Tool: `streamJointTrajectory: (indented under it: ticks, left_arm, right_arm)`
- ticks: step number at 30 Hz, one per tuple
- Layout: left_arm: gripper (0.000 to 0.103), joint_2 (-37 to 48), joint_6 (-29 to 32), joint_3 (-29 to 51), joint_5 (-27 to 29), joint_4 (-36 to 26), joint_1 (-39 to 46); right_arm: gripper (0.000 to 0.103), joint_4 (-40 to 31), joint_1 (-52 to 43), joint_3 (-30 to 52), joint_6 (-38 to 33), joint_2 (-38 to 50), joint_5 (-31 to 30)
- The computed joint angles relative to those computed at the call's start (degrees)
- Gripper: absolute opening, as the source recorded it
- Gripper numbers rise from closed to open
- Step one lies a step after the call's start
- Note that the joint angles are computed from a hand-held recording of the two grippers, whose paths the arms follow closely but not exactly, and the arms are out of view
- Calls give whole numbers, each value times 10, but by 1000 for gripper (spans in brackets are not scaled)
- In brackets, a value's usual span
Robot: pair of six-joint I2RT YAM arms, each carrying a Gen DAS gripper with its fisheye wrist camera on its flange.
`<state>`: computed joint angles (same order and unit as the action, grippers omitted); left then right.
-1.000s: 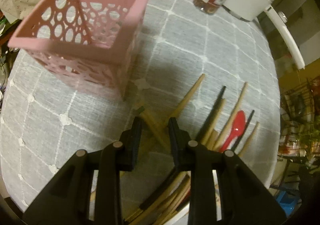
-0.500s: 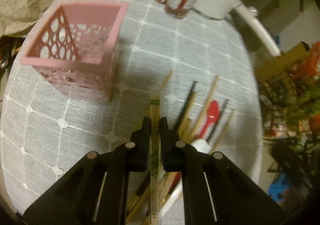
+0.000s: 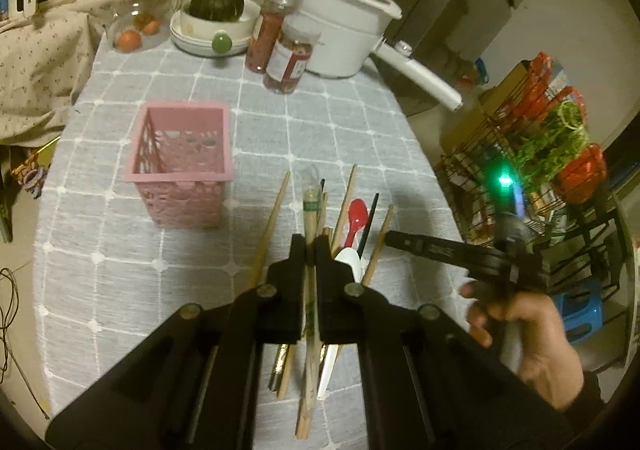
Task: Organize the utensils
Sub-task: 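Grasp a single wooden chopstick with the right tool while the left tool holds its chopsticks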
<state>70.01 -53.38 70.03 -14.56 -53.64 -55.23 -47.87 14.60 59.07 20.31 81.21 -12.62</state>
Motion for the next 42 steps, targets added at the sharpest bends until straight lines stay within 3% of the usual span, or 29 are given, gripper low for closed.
streamJointTrajectory:
  ticks: [4, 10, 13, 24, 33, 42]
  left_arm:
    - [6, -24, 9, -14, -9, 2, -2]
    - [6, -51, 16, -18, -5, 8, 2]
    - [6, -63, 17, -21, -10, 4, 2]
    - [6, -92, 5, -43, 0, -1, 17]
    - [6, -90, 9, -42, -4, -1, 15]
    - [6, -96, 9, -30, -28, -12, 4]
  right_arm:
    - [30, 27, 8, 4, 28, 47, -19]
    - [11, 43, 63, 32, 48, 75, 50]
    - [10, 38, 74, 44, 51, 86, 67]
    - [10, 22, 18, 38, 16, 79, -12]
    - [14, 15, 17, 32, 12, 75, 34]
    - [6, 51, -12, 19, 38, 63, 15]
